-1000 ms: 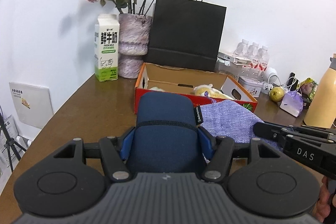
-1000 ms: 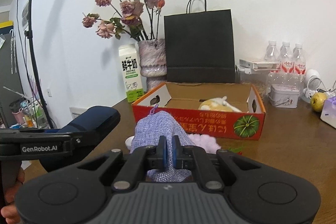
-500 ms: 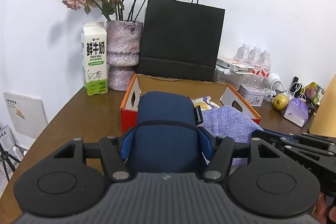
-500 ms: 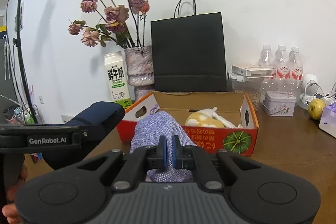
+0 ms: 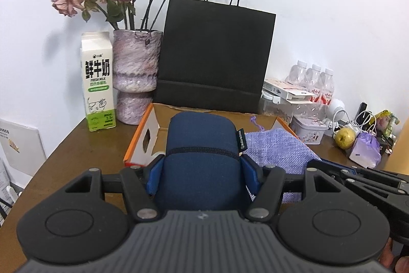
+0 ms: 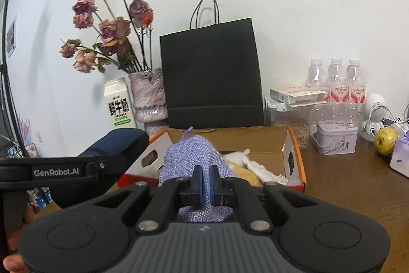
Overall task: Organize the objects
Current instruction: 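Carry the purple bag over the red box while the left tool carries the navy case, then lower both tools into the box and open them to release bag and case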
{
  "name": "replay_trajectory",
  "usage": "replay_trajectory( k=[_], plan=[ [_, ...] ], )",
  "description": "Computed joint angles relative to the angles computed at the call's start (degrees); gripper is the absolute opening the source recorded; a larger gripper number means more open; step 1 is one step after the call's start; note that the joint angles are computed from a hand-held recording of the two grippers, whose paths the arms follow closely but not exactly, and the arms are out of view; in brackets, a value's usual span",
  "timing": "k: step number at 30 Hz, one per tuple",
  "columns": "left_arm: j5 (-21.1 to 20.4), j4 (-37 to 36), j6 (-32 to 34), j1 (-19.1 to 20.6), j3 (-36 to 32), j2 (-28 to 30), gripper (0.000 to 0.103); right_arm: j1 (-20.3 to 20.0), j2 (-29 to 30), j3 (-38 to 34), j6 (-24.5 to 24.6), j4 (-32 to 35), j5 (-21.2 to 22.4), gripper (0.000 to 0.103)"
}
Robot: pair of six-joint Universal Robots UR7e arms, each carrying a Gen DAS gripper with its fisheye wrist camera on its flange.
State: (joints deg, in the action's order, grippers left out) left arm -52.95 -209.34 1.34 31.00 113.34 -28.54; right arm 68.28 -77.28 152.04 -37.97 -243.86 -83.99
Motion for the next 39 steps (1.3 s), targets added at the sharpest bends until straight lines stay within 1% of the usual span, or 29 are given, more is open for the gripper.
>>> replay_trajectory(
  k=[6,12,17,21,25,30,36,39],
  plan=[
    [-0.9,1.0,2.2,0.9,-4.9,2.1,0.064,0.3,0.2,-3.9,0.5,2.7,-0.2,0.005],
    [-1.1,2.9,4.6,2.3,-10.4,4.3,0.064,0.8,1.8,-8.3,1.1,4.5,-0.5,0.005],
    [-1.4,4.0,6.3,3.5,-14.5,6.4,0.064,1.5,3.4,-11.7,0.5,6.1,-0.8,0.005],
    [-2.0,5.3,6.6,4.5,-17.4,7.9,0.064,2.2,4.4,-14.1,0.2,7.2,-1.5,0.005],
    [-1.5,5.6,6.5,5.4,-20.4,9.7,0.064,2.6,5.4,-16.3,-0.3,8.5,-2.7,0.005],
    [-2.0,5.9,6.7,6.5,-22.8,11.4,0.064,2.3,6.1,-18.5,-0.5,10.5,-3.6,0.005],
    [-1.3,6.9,6.6,7.4,-24.4,12.3,0.064,2.1,7.1,-20.6,-0.8,12.5,-4.7,0.005],
    [-1.6,7.4,6.7,7.7,-24.9,12.6,0.064,2.3,7.6,-21.2,-1.2,13.2,-5.3,0.005]
  ],
)
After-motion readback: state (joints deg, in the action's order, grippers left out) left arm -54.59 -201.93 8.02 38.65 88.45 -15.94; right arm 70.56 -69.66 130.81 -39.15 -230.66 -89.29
